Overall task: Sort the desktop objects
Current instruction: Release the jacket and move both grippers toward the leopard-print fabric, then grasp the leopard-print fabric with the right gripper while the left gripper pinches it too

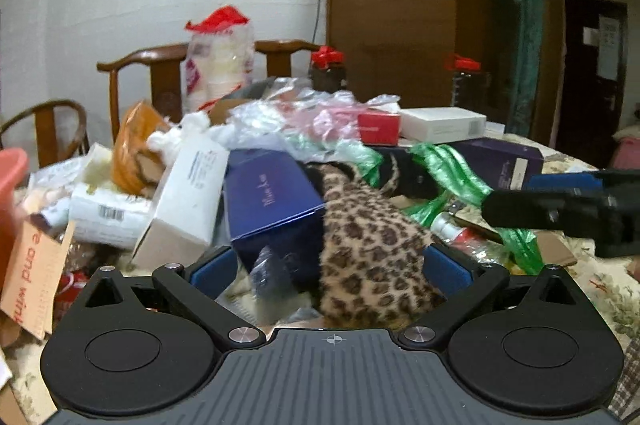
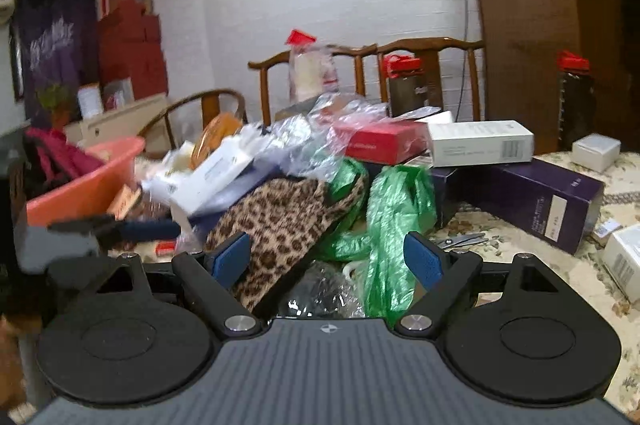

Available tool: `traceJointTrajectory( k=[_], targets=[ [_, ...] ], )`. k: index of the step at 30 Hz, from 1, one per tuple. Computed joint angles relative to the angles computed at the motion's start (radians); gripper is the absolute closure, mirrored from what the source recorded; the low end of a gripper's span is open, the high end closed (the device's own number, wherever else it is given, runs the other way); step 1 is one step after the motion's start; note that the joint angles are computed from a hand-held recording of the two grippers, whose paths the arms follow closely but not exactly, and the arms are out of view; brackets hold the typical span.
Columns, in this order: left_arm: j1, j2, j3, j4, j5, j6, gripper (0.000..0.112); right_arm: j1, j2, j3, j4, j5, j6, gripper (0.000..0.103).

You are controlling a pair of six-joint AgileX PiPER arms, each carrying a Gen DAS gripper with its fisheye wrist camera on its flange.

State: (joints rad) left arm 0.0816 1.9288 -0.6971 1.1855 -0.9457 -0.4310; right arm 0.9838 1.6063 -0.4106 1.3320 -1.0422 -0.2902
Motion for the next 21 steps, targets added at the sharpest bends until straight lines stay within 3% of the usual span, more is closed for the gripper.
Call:
traceJointTrajectory(
  k=[3,6,8,12,19,21],
  targets=[
    [-0.008,0.005,0.011,-0.007,-0.028,0.012,0.019,0.001,-0.007,0.008,0.007,-0.017,0.038,0.017],
    [-0.049,-0.002,0.009,-0.033,0.033,0.012,0.025,-0.007,-0.007,0.012,-0.017,-0.014,0.073,0.017],
    [-0.046,0.01,-0.004,-0.025,0.029,-0.02,0.027,-0.036,-0.009,0.004,-0.049,0.015,0.063,0.017],
    [-0.057,0.011,-0.014,-0.042,0.052,-0.034,0.027,-0.085,-0.021,-0.084,0.012,0.076,-0.136,0.017],
    [-0.086,-0.011,0.022,-0.133,0.073,0.063,0.026,-0.256,-0.02,-0.268,0.05,0.346,-0.401,0.018],
    [-0.084,-0.004,0.014,-0.128,0.073,0.049,0.028,-0.333,-0.005,-0.319,0.112,0.463,-0.489,0.025]
  ],
)
